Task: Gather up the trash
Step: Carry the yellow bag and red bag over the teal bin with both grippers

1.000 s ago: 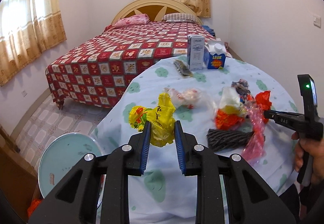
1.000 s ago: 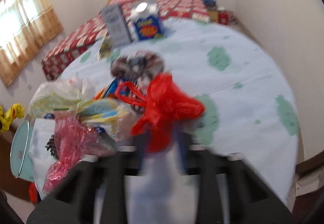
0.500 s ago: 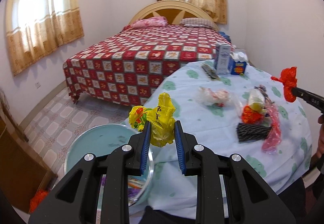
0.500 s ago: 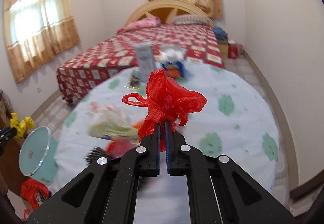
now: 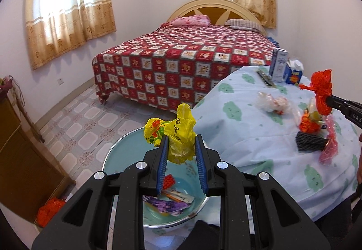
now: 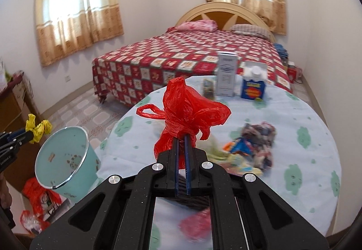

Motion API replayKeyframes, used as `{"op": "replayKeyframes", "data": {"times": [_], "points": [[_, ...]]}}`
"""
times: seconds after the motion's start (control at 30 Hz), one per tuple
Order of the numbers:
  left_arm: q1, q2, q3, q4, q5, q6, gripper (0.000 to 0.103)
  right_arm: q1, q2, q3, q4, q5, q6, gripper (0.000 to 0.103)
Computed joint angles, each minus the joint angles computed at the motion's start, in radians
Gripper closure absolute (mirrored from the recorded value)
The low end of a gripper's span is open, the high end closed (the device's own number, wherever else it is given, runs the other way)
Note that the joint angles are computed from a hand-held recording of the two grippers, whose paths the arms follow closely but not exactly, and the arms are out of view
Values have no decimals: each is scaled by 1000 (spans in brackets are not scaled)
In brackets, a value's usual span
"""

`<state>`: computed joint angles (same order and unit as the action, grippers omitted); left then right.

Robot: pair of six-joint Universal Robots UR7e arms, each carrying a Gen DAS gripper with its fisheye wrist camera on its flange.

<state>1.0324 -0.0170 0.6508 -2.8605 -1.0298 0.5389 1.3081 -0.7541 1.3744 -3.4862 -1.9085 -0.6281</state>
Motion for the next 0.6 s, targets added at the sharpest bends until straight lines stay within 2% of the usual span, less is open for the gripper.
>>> {"op": "replayKeyframes", "data": {"times": [0.6], "points": [[34, -15, -16, -35, 39, -11, 79, 72, 169, -202, 143, -18, -92, 98]]}}
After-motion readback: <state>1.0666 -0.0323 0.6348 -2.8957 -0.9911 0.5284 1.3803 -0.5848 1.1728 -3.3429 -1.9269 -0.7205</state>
